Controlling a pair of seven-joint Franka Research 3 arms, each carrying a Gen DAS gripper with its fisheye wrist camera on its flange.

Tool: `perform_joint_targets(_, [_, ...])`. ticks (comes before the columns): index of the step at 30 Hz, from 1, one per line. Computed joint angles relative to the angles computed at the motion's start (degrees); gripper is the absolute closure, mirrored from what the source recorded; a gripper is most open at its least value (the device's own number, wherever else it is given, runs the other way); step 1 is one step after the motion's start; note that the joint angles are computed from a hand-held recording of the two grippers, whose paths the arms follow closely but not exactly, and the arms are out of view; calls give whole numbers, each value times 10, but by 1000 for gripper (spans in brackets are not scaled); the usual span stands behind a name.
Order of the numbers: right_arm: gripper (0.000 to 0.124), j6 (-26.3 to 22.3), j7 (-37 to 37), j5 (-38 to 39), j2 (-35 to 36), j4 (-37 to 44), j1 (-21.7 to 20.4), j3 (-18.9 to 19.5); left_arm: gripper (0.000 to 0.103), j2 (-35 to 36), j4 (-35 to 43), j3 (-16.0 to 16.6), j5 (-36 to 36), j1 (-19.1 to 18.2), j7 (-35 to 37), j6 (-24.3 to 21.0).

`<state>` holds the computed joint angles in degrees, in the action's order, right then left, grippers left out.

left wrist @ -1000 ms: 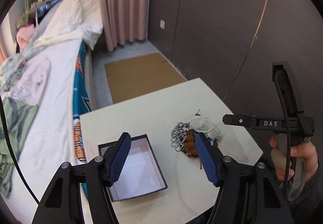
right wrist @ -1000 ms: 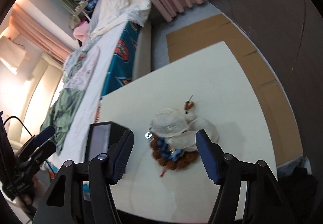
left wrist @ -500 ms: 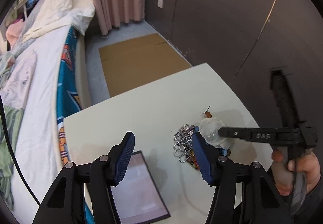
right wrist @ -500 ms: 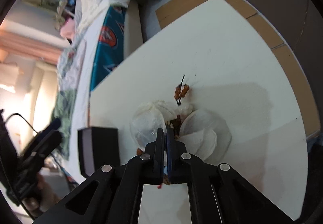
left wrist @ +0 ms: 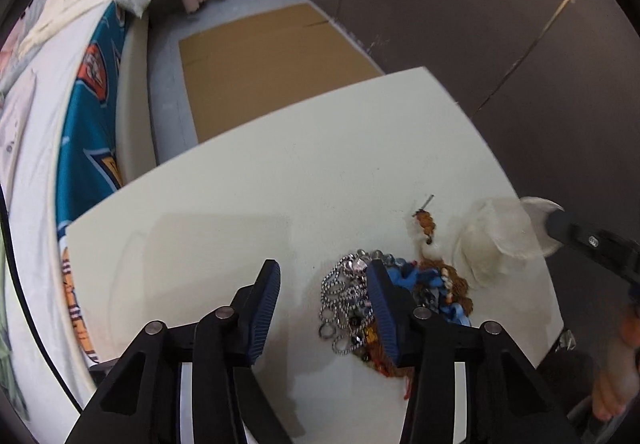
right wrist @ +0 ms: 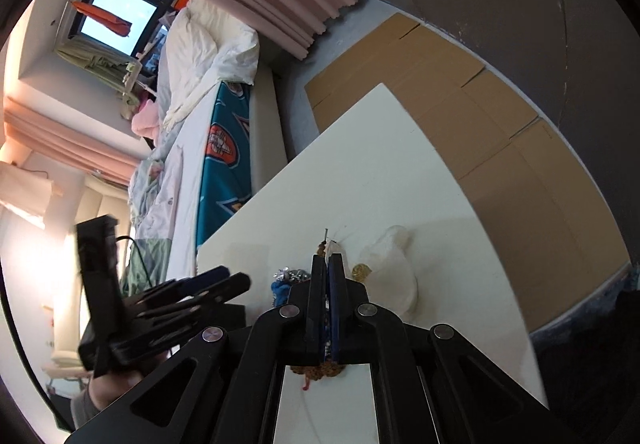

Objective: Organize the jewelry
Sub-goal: 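Grasp the silver chain with the left tool while the right grasps the clear plastic bag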

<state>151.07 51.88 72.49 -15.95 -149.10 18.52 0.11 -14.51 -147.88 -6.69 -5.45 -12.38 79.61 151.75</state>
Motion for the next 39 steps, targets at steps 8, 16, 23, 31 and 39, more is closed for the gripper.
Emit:
perform_joint_targets(8, [121,-4,2,-4,-9,-5,-8,-9,57,67,49,-23,39,14,-48,-26])
perform_joint_targets(16, [121,-11,10,-15,-17,-10,-12,-10,57,82,57,-35,51,9,-71,-63])
perform_joint_targets(23, [121,-12,14,-17,-26,-15,-8,-9,81,73,41,-26,2,5,-34,-37])
perform_joint_targets(31, [121,-5,13,-14,-37,-19,3,-7,86,-6,0,-10,-30,0,-4,-10])
perform_joint_targets(39, [121,7,-17,22,-63,-21,32,3,89,-141,-43,6,-2,-13,-26,-18])
